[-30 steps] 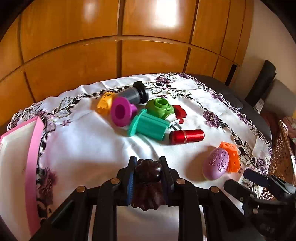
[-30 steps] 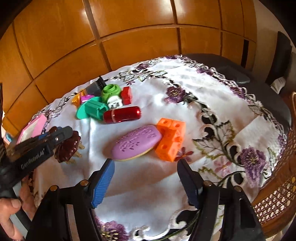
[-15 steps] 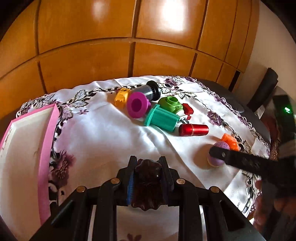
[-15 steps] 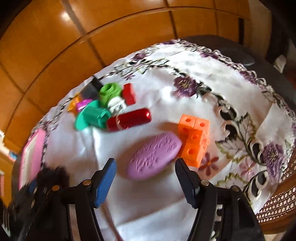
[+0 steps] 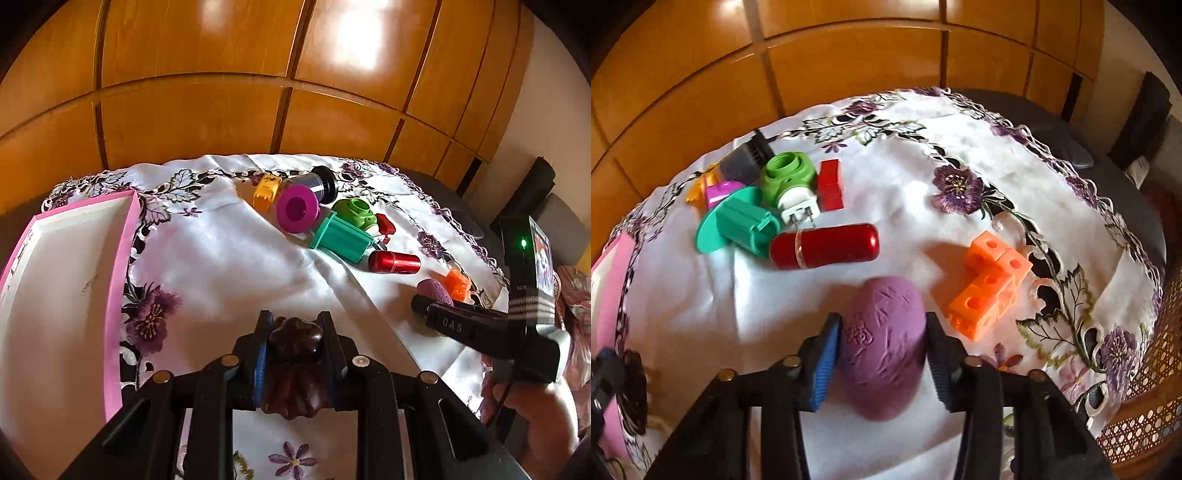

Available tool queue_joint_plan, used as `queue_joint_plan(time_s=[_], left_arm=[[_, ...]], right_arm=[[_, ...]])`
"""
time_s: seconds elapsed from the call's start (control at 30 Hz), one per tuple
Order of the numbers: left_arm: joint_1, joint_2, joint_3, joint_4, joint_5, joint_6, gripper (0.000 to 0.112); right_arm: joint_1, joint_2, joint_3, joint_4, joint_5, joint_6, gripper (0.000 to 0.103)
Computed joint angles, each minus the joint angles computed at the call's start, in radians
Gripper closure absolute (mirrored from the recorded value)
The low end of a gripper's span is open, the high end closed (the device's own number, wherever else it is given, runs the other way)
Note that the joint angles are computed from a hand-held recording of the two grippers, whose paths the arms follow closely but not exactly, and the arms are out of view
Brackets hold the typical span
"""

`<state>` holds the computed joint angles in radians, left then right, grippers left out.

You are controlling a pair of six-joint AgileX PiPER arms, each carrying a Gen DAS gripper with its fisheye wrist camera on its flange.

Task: Organize rigid objects
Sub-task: 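Grasp the purple oval block with the right tool while the left tool lifts the brown piece, then drop the brown piece into the pink box while the right tool holds the purple block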

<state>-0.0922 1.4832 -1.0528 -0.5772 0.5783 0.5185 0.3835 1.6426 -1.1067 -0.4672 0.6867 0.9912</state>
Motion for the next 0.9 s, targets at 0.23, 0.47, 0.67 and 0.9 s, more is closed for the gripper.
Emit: queue_joint_plan(time_s=[0.23,0.47,0.67,0.9], left_arm=[[0.047,-0.025,-0.022,-0.056,0.055,0.065,0.088],[0.144,-0.018,-0.081,-0.078,0.131,0.092,0.088],[0.264,0.028,-0.149,-0.088,0.205,0.103,0.088],[0.428,0.139,-0.296,-0.15,0.323,0.095,0.088]], right_arm=[[0.017,-0.067,0.09,-0.006,-0.108,0.041,0.06],[0.082,-0.082,0.097,-0.014,-0.169,0.087,0.06],[0.133,-0.075,0.071,-0.036,-0.196,0.109,0.06],[0.166,-0.049,0.039,-0.047,-0.196,0.12,0.06]])
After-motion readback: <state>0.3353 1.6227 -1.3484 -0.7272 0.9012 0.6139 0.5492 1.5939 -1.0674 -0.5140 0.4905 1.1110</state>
